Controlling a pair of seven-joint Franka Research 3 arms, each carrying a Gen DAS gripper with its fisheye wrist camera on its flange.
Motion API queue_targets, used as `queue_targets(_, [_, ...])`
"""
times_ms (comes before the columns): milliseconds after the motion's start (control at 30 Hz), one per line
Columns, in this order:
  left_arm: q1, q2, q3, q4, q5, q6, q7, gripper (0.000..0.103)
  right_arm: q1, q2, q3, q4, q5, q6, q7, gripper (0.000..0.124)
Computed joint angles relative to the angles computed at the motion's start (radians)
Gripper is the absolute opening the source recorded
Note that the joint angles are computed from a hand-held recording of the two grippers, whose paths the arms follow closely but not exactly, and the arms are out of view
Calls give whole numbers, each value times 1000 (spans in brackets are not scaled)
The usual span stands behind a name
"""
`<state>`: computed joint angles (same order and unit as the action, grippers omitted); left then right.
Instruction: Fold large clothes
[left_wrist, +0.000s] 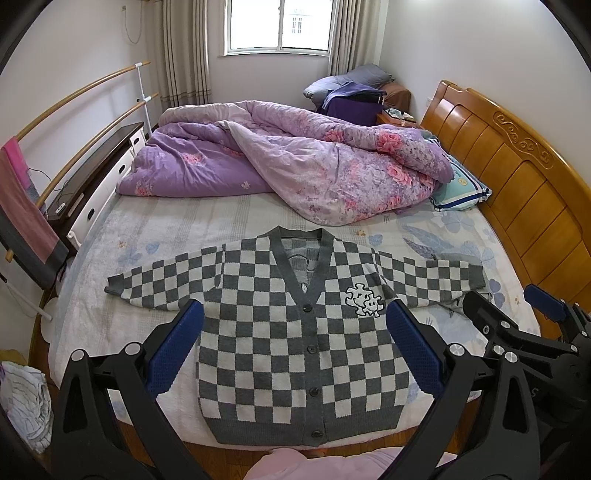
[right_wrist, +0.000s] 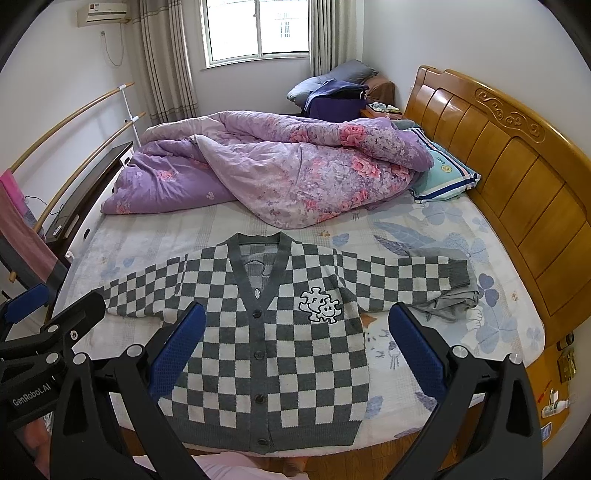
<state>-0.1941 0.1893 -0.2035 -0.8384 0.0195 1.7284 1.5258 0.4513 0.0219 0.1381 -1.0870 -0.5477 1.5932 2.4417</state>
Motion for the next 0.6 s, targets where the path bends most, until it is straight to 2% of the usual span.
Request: queue_targets(600, [0,3,0,6,1,-5,-1,98,3,11,-7,23,8,-9,-6,96])
